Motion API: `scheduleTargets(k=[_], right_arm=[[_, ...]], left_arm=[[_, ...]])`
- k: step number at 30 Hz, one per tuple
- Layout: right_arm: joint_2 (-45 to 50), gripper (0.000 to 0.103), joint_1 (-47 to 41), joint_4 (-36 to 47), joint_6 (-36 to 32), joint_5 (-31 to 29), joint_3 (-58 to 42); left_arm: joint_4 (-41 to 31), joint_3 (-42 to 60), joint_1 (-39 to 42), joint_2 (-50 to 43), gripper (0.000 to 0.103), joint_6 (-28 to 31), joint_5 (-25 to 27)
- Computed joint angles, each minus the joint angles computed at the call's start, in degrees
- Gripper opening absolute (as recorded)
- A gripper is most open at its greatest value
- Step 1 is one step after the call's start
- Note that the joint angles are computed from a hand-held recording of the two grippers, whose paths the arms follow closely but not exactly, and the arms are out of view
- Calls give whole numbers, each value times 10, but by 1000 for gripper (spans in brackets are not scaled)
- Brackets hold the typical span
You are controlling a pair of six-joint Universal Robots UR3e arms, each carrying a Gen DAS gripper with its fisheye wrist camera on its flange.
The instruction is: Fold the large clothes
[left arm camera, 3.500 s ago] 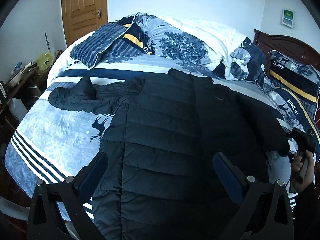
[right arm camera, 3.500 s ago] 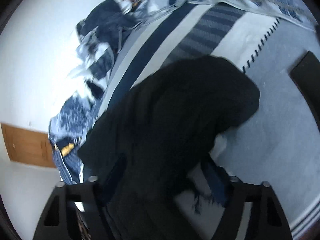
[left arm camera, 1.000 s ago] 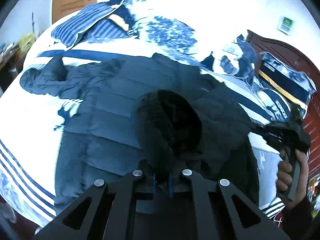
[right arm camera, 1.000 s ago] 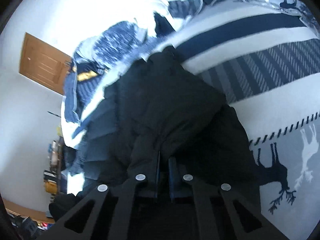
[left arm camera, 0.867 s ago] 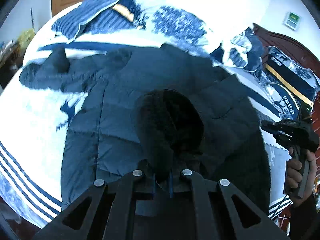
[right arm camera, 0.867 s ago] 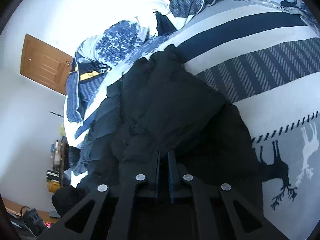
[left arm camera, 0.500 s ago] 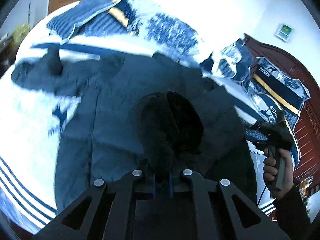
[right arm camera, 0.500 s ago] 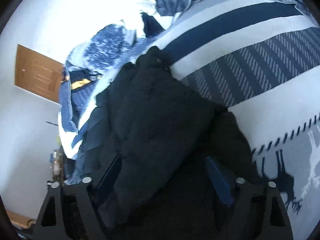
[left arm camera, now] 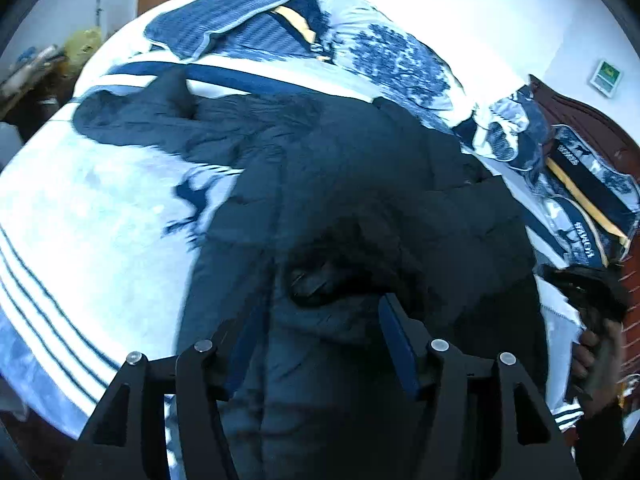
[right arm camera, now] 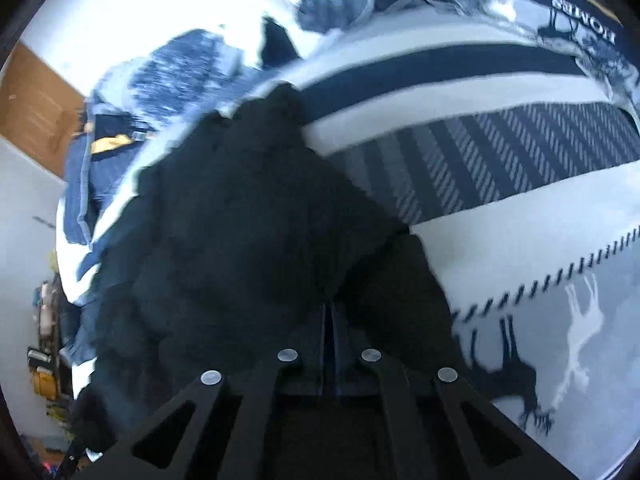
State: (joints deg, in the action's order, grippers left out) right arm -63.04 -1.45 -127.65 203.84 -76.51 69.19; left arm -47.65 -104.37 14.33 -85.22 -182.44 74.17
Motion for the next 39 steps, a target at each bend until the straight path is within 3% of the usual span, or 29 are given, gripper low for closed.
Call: scheduleTargets(k=[1,2,4,6,14,23,29,39], right_arm=[[-36,23,1,-25,7,8,44],[-68,52,1,-39,15,14,78],[-162,88,11,-91,47,16,178],[-239,88,43,-139,83,-13,247],[-398,88,197,-83,173,-88,281],[-398,88,349,-5,216,-200,162],[-393,88,409,25,226,-264,113],[-397,88,410,10,231,-252,142]], left_arm=[[-4,-2,-3,11,61,-2,8],[-11,-10,-5,32,61,-5,14],[-28,-22,-8,76,62,-7,23],[-47,-21,-23,116,64,-14,50],[-159,28,-48,269,77,-3,105],[-251,107,-67,344,78,-11,135],[-252,115,-110,351,79,-17,169],[-233,78,-138,344,79,-29,189]])
